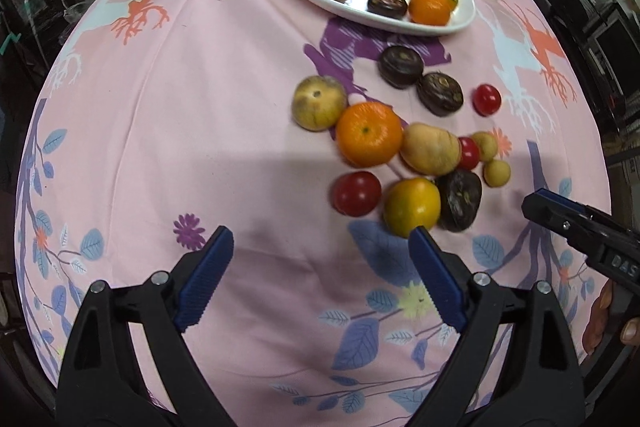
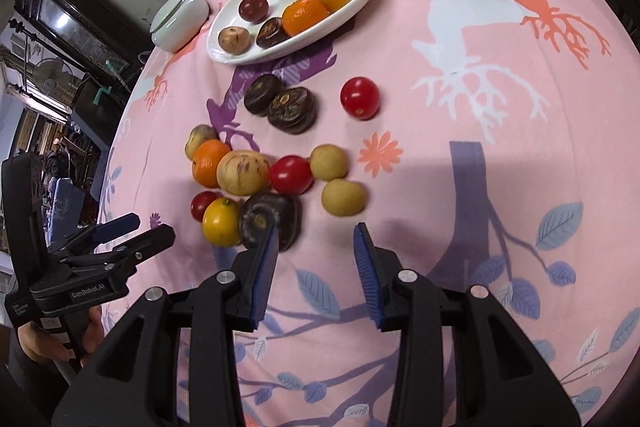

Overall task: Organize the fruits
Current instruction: 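Move both tools back over the fruit cluster, then grasp a red tomato with the left tool while the right tool grasps an olive-green round fruit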

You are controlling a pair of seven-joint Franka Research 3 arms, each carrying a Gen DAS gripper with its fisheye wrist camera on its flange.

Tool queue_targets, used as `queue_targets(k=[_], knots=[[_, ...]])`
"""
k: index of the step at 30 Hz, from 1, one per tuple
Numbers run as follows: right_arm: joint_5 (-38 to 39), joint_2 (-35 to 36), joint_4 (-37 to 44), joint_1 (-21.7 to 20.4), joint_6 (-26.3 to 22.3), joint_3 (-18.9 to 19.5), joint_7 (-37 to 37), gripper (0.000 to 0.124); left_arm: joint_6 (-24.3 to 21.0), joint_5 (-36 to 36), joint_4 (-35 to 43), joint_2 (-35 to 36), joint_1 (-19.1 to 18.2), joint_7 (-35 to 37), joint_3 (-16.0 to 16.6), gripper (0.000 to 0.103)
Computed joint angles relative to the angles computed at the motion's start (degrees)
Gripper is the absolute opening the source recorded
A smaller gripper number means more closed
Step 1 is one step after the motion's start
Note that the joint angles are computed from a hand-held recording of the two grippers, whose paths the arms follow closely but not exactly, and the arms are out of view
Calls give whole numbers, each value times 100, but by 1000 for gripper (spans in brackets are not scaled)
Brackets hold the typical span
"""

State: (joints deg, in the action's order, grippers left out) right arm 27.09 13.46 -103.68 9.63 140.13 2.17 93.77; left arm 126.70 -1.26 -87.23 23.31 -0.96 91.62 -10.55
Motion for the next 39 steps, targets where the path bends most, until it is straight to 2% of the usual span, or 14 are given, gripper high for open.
queue_targets(k=[6,10,17,24,25,28,29,30,32,34,36,37,39], knots=[[12,-214,-314,21,67,-12,-3,70,-156,-23,2,34,-8,-17,-10,91],[-31,-224,-383,24,35,-40,138,70,-99,29,-7,73,-18,18,1,91],[-77,-139,-276,19,-50,-34,156,70,-119,61,206,291,39,-12,38,91],[-168,30,-35,13,-203,-31,180,70,-156,-66,428,524,98,372,-67,89],[-170,48,-8,11,-216,-29,173,70,-155,-64,458,562,94,399,-67,87],[-166,90,52,5,-240,-28,181,70,-273,-196,626,712,142,550,-129,70],[-170,104,72,4,-255,-30,192,70,-269,-242,674,754,145,584,-149,69],[-172,118,90,4,-267,-31,210,70,-201,-262,670,763,137,599,-155,68],[-163,129,104,1,-283,-28,226,70,-129,-325,688,794,131,704,-204,57],[-184,151,130,4,-318,-26,222,70,39,-268,663,805,68,783,-204,53],[-214,154,130,14,-328,-26,228,70,78,-394,783,891,94,831,-259,43],[-232,155,130,20,-336,-28,238,70,-8,-527,910,974,138,870,-312,32],[-255,154,131,24,-348,-32,250,70,24,-543,964,1016,110,834,-290,31]])
